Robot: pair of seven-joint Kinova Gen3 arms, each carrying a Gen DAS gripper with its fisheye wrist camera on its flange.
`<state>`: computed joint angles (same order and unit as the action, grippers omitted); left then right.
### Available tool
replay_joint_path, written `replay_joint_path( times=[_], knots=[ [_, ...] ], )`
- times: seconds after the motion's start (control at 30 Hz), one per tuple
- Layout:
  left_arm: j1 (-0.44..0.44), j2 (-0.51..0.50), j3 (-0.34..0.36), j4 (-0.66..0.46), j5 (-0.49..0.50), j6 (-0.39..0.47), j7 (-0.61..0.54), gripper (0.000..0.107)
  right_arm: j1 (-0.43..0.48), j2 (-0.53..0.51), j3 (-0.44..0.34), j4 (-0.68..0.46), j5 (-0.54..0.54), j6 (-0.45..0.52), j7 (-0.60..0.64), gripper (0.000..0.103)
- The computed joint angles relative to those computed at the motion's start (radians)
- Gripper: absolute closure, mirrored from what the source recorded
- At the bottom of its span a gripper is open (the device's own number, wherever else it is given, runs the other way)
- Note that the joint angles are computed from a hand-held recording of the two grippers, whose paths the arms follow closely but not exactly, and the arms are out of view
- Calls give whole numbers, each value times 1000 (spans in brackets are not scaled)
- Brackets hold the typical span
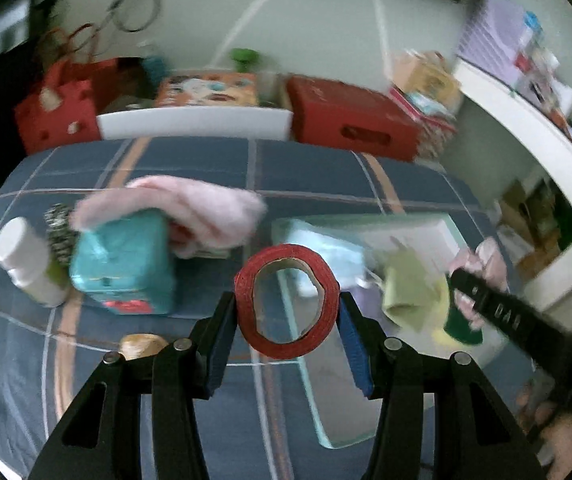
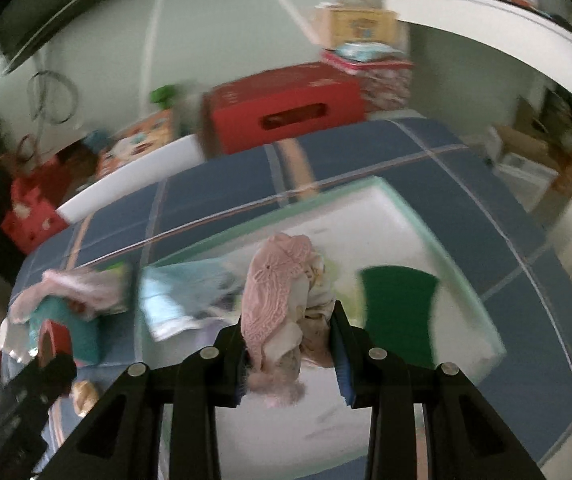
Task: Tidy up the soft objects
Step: 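Carry the red tape roll and pink-white cloth over the white tray with both tools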
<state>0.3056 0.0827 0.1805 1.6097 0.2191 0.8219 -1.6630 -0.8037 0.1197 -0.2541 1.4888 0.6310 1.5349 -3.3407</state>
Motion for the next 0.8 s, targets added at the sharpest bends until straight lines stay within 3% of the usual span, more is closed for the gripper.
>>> replay_joint_path(
  times=[0.4,0.8],
  knots=[
    [103,88,42,-41,-71,38,-8,56,90,-108,-33,164,-103,63,-146,65],
    [170,172,28,-87,-163,100,80,56,162,-124,-39,269,-189,-24,-155,65]
  ],
)
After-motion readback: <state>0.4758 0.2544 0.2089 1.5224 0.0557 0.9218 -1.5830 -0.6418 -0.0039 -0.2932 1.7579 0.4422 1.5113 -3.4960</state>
